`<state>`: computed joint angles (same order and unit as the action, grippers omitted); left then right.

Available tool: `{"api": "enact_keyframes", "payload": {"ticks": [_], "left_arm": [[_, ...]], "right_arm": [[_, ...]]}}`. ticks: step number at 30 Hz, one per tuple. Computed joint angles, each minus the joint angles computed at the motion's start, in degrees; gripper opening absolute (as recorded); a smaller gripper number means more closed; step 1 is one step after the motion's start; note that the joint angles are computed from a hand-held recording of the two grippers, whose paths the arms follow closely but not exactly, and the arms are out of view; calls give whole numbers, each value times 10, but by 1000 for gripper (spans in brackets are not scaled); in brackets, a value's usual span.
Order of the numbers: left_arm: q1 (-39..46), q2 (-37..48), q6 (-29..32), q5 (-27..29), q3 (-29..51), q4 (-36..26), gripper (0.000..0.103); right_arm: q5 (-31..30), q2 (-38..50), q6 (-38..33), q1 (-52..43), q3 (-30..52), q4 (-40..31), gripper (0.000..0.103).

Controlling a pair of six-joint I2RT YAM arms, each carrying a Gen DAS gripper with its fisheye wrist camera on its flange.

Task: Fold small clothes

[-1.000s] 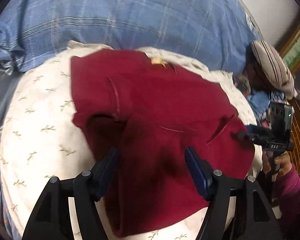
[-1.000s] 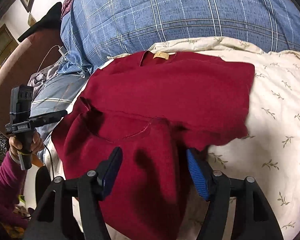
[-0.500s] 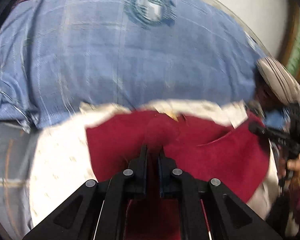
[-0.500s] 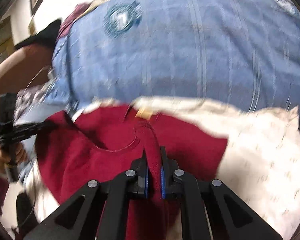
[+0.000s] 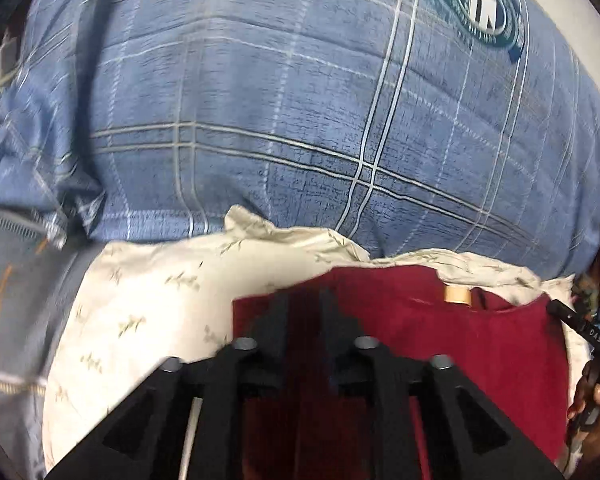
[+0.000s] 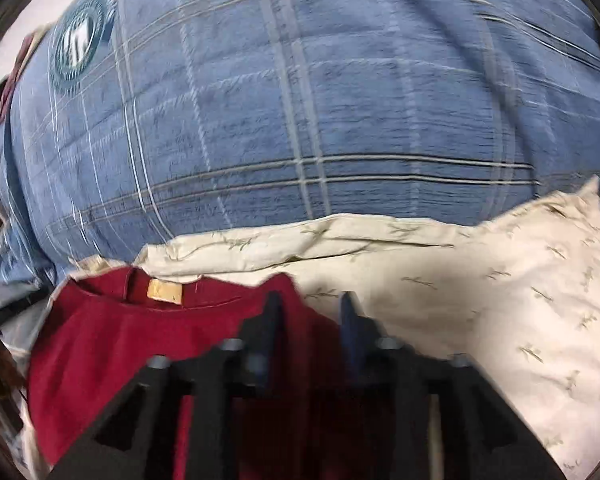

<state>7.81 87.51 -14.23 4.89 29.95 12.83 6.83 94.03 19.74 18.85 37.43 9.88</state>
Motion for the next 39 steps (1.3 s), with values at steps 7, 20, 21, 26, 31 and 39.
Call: {"api": "enact_keyframes", "payload": {"ticks": [7,20,21,26,31,39], "left_arm": [[-64,-166,31,-38,-106,-57,55],[-217,-167,-52,-190,-175,-96,61],[-227,-182,-63,-203,-176,-108,61],[-314,-276,-129,-275,-182,-198,61],[-383,-342,-171,-362,-197,-231,61],[-345,-358,-153,-364,-276,-114,61]], "right_arm": [[-57,-169,-55,91,-77,-161,41],[157,-168,34,285,-86,-221,64],[169,-170,49,309,-91,-232,68],[136,-88,88,311,-108,-208,67],[138,-144,132,353,-70,-249,67],[79,4,113,330,52,-119,72]]}}
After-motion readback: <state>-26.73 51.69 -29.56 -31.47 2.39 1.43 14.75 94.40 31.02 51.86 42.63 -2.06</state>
